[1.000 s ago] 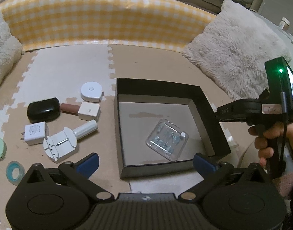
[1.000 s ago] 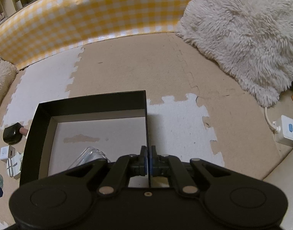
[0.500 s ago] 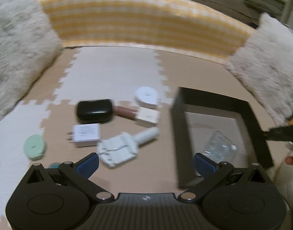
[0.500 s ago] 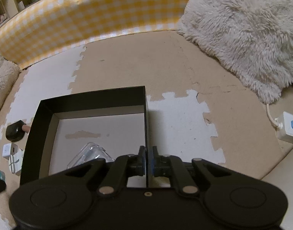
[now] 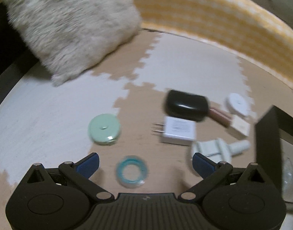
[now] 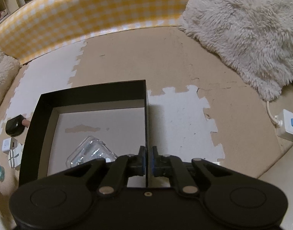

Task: Organize rigid objects
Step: 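Move the left tool to the teal tape roll and grasp it, then carry the teal tape roll into the black box and release it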

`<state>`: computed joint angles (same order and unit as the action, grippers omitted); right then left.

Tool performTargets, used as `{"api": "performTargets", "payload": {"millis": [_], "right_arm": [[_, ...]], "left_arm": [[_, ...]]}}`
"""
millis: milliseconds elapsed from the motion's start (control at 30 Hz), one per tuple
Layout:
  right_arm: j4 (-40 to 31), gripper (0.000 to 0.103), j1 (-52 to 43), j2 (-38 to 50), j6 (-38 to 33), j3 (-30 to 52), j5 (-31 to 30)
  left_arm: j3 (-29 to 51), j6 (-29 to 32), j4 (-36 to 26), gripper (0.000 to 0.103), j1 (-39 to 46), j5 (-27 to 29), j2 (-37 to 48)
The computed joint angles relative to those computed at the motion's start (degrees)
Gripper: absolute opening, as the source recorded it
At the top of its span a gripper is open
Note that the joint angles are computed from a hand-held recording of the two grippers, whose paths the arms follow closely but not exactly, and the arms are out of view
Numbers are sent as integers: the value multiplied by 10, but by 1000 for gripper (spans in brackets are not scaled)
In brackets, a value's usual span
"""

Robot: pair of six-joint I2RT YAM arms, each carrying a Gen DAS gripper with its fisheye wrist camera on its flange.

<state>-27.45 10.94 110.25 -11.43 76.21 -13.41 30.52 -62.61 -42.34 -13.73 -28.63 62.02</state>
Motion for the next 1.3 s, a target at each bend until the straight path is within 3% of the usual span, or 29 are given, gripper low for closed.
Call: {"api": "performTargets", "payload": {"millis": [167,333,533,833,1067,1300], "right_arm": [[-2,4,2,0,-4,0,3],[-4,3,2,1,-5,3,3],[-6,3,4,0,-6,2,6],[-5,3,3,0,-8,2,6],[-3,3,5,-1,-8,0,9],[-5,3,6,-1,-6,1,11]], "left_arm": [[-22,-29,-4,90,40,12,-9],[-38,-20,14,65,65,39,-8],[-47,-4,38,45,63,54,-13],[-27,-37,10,44,37,26,-23],[19,-22,11,44,-42,-3,-51],[73,21,45,44,-142,-20,-16]]}}
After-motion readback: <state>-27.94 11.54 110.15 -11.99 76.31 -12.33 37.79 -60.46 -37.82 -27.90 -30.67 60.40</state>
